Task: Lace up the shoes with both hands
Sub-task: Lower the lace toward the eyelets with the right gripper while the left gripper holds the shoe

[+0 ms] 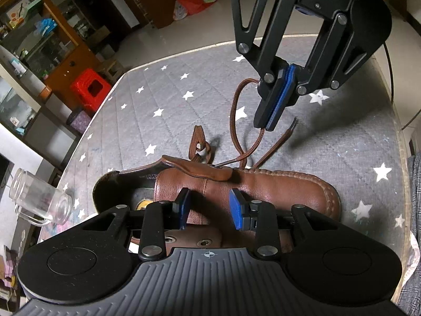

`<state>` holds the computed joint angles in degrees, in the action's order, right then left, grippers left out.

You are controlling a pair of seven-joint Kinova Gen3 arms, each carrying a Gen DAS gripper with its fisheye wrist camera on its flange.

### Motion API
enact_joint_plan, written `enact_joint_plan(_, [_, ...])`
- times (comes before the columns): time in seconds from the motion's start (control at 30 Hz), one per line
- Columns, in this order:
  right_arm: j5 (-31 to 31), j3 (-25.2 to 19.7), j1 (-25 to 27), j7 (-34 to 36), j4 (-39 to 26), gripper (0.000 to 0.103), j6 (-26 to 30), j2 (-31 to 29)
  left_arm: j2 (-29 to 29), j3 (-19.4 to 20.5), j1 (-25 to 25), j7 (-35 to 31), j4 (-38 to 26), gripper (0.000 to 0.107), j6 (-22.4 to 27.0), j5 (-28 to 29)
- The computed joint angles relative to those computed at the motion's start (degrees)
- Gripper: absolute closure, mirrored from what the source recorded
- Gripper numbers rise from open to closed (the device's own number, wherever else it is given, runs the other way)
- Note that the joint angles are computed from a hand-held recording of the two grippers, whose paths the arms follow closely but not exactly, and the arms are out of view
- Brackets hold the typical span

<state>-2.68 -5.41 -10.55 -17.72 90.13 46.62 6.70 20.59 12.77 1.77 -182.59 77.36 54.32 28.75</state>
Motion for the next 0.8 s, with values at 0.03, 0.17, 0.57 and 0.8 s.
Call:
enact_joint_plan(0.03, [-0.01, -0.01, 0.01, 0.14, -0.06, 0.101, 0.12, 0.00, 0.05, 0.02, -0.02, -0.10, -0.07, 0.073, 0.06, -0.01])
enact_joint_plan(0.17, [0.91, 0.10, -0.09, 0.39, -1.51, 0.101, 1.00, 0.81, -0.09, 0.25, -0.47, -1.23, 0.36, 0.073, -0.01, 0.55])
enact_joint_plan(0.57, [3.88, 0.92, -0.54, -8.39, 1.25, 0.101, -9.49, 1.02, -0.61, 0.10, -0.82, -2.85, 1.50, 0.073, -0.56, 1.90])
enact_joint_plan(0.8, [-2.41, 0.07, 1.85, -10.50, 3.06, 0.101, -12.59, 1.13, -1.41, -0.08, -0.30, -2.66, 2.07, 0.073, -1.27, 1.50])
